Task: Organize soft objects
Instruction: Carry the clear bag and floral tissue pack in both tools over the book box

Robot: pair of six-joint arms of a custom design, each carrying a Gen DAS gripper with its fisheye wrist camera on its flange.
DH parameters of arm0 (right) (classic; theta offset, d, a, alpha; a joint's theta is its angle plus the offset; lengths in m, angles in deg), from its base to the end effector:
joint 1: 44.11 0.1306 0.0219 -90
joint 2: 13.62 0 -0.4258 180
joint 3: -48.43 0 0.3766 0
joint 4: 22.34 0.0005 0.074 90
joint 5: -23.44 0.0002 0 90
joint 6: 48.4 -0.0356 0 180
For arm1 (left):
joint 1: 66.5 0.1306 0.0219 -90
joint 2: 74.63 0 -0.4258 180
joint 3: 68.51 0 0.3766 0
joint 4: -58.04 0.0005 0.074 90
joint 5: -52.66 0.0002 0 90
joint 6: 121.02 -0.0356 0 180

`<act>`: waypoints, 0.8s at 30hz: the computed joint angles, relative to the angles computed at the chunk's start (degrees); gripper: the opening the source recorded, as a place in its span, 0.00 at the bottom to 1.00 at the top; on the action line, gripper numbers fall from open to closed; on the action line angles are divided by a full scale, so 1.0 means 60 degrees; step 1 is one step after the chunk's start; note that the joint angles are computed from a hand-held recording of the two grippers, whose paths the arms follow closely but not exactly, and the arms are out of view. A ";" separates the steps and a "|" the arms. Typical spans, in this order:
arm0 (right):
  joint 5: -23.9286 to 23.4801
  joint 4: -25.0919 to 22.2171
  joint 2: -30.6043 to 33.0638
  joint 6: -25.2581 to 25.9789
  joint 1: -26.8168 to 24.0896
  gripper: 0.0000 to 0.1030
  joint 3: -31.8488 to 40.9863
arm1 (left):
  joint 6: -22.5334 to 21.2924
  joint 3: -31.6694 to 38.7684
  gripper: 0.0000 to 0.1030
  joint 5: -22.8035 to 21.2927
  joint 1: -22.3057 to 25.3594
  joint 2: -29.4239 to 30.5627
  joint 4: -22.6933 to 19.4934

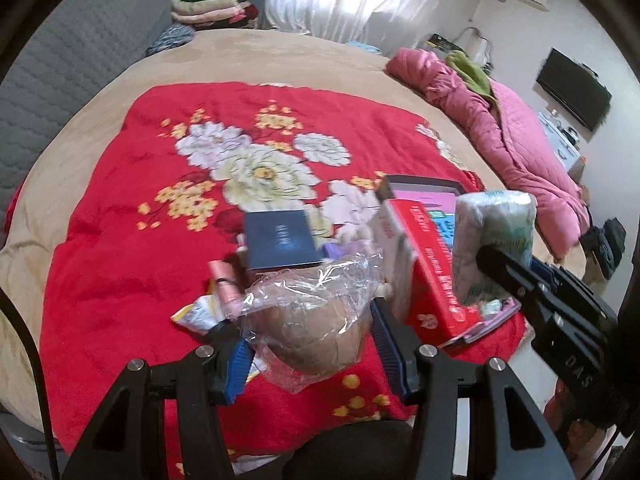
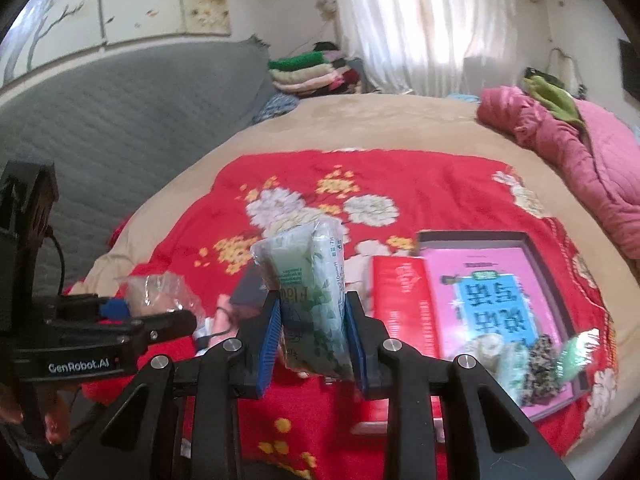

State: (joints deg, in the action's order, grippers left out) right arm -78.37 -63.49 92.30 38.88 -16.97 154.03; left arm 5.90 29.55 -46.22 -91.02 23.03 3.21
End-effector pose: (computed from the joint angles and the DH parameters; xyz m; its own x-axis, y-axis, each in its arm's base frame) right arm 0.5279 0.2782 0.4657 -0.6163 -0.2637 -0.7420 -0.5544 0.8145 0.1709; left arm 0.4739 -0.2107 0.4663 -0.7889 -0.2925 -0.5405 -0.1820 0.9512 -0.2490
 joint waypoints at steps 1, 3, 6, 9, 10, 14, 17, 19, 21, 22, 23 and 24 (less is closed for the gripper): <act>0.0024 0.0041 -0.0079 -0.0110 -0.0148 0.31 -0.0051 | -0.0059 0.0188 0.53 -0.0051 -0.0107 0.0104 -0.0032; 0.0033 0.0107 -0.0196 -0.0232 -0.0347 0.31 -0.0135 | -0.0169 0.0535 0.53 -0.0119 -0.0275 0.0301 -0.0153; 0.0097 0.0175 -0.0371 -0.0378 -0.0675 0.31 -0.0271 | -0.0350 0.1041 0.53 -0.0186 -0.0497 0.0600 -0.0306; 0.0016 0.0296 -0.0560 -0.0584 -0.1005 0.31 -0.0442 | -0.0527 0.1506 0.53 -0.0245 -0.0674 0.0882 -0.0445; 0.0032 0.0306 -0.0596 -0.0614 -0.1088 0.31 -0.0465 | -0.0596 0.1707 0.53 -0.0294 -0.0744 0.1006 -0.0515; -0.0008 0.0397 -0.0739 -0.0766 -0.1390 0.31 -0.0610 | -0.0889 0.2407 0.53 -0.0377 -0.0967 0.1431 -0.0703; 0.0169 0.0448 -0.0853 -0.0800 -0.1564 0.31 -0.0695 | -0.1026 0.2811 0.53 -0.0305 -0.1094 0.1684 -0.0765; 0.0198 0.0512 -0.0936 -0.0878 -0.1683 0.31 -0.0779 | -0.1120 0.3109 0.53 -0.0325 -0.1178 0.1871 -0.0877; 0.0193 0.0577 -0.0991 -0.0943 -0.1804 0.31 -0.0836 | -0.1170 0.3383 0.53 -0.0302 -0.1240 0.2049 -0.0964; 0.0185 0.0606 -0.1031 -0.1003 -0.1892 0.31 -0.0878 | -0.1210 0.3535 0.53 -0.0271 -0.1265 0.2147 -0.1011; 0.0197 0.0630 -0.1052 -0.1043 -0.1955 0.31 -0.0904 | -0.1249 0.3654 0.53 -0.0272 -0.1289 0.2223 -0.1040; 0.0226 0.0658 -0.1077 -0.1078 -0.1998 0.31 -0.0939 | -0.1301 0.3780 0.53 -0.0287 -0.1318 0.2305 -0.1081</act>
